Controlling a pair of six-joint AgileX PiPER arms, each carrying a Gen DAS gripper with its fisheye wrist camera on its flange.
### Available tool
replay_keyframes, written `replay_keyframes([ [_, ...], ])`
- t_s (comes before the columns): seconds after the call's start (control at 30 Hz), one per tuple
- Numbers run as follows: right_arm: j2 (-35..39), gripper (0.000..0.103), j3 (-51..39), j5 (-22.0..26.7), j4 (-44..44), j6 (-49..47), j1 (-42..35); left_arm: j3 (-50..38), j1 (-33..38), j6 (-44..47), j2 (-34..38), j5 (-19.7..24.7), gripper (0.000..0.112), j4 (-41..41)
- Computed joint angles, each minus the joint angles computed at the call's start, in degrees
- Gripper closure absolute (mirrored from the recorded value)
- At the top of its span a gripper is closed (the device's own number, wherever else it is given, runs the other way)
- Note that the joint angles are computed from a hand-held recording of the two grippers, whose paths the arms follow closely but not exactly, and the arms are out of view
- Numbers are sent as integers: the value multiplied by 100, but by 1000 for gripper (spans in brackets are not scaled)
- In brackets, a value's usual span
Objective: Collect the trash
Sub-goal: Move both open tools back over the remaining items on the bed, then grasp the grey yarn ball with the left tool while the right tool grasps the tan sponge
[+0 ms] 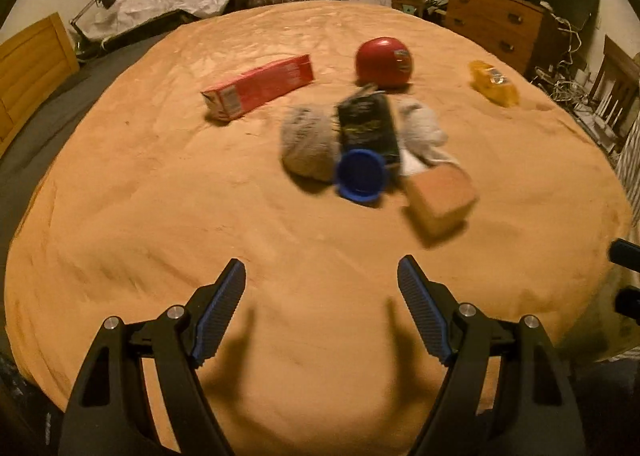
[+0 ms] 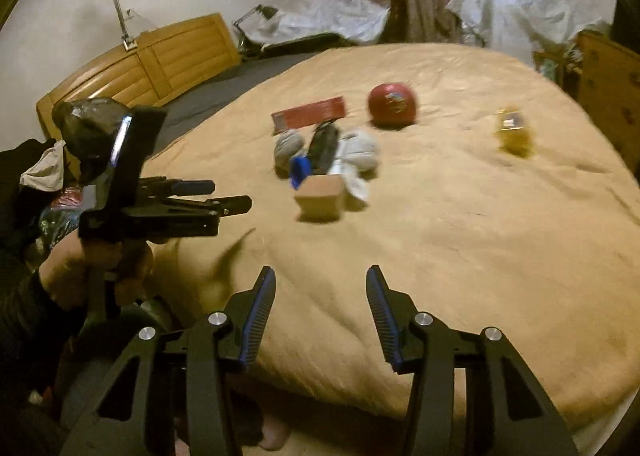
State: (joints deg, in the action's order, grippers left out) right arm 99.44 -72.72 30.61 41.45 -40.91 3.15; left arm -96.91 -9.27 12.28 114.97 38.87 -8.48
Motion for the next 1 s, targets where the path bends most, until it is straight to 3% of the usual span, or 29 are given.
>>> replay_keyframes([
  [0.23, 1873, 53, -2114, 156, -1041, 1468, 488, -1295, 469, 396, 942, 487, 37, -232],
  [0.37, 2488, 53, -2897, 322, -1311, 1779, 497, -1801, 493, 852, 1265, 589, 37, -482],
  [0.6, 3157, 55, -3989, 609, -2025, 2531, 551, -3241, 428, 893, 2026, 1190, 37, -751],
  [0.73, 3110, 61, -3885, 630, -1813, 2264, 431, -4383, 464, 462, 2634, 1812, 37, -991],
  [0.77, 3061, 65, -3800, 612, -1741, 2166, 403, -4633, 461, 323, 2778, 1927, 40, -970],
  [0.87, 2791, 79, -3368, 506, -1401, 1804, 323, -5276, 497, 7, 3149, 2273, 65, -1011],
  [0.9, 2664, 81, -3171, 441, -1307, 1675, 309, -5122, 555, 45, 3075, 2217, 76, -1173],
  [1.0, 2323, 89, -2668, 290, -1088, 1348, 258, -4141, 634, 252, 2528, 1742, 86, -1380],
])
